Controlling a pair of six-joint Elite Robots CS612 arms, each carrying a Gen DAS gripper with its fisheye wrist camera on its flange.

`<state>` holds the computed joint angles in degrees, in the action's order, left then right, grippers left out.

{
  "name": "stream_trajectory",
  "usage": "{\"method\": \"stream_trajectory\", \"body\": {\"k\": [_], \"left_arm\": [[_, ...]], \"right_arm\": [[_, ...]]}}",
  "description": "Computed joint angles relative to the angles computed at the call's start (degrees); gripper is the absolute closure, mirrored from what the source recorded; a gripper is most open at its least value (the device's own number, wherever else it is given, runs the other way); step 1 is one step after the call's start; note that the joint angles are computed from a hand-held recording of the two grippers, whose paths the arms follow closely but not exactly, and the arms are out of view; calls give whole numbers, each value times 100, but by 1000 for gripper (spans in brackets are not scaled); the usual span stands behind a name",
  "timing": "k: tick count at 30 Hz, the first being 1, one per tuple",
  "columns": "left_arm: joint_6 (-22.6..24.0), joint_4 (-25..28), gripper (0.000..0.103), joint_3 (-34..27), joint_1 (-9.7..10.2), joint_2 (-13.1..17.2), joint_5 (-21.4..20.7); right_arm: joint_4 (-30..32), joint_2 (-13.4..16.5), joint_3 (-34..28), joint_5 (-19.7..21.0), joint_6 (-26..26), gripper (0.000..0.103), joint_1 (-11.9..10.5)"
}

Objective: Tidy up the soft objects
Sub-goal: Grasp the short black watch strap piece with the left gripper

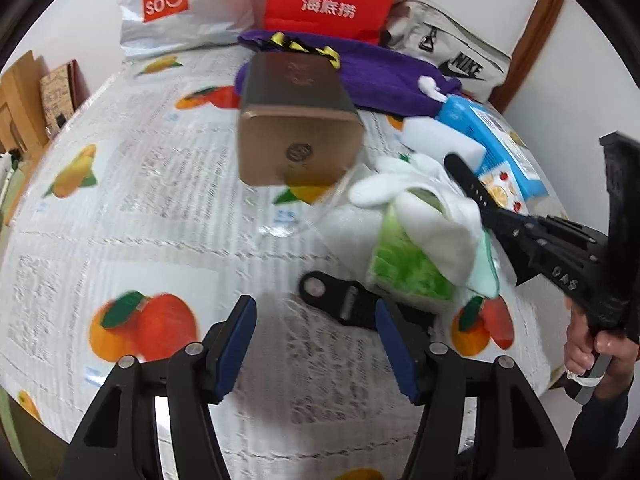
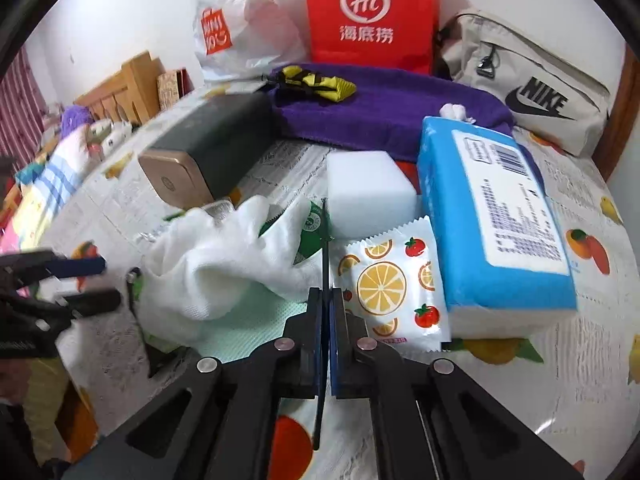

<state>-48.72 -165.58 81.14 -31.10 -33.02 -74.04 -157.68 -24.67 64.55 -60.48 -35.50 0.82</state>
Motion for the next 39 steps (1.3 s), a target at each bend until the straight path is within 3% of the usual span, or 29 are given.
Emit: {"method": "stream_trajectory", "body": {"k": [3,8,15,21,28,34,39], "left_arm": [[144,70,41,-102,-45,54,-139],[311,304,26,-300,-136,137,-93],[499,1241,16,-794,-309,347,684],[583,975,16,-509,-260,231,685],[232,717,16,22,-171,-27,540],[-173,172,16,151,-112,-33,260],[-198,772,24,-212,-190,116,765]], "right_arm": [[-70,-104,168,231,109,100,-87],[-204,-194,346,329,185,100,-180],[-126,-201,407,413,256,100,-267],[-88,-203,446,426,320,100,-325],[-33,-192,464,446,356,100,-354],[21,-215,483,482,257,100,-338],[-67,-243,522,523,279,100,-356]]}}
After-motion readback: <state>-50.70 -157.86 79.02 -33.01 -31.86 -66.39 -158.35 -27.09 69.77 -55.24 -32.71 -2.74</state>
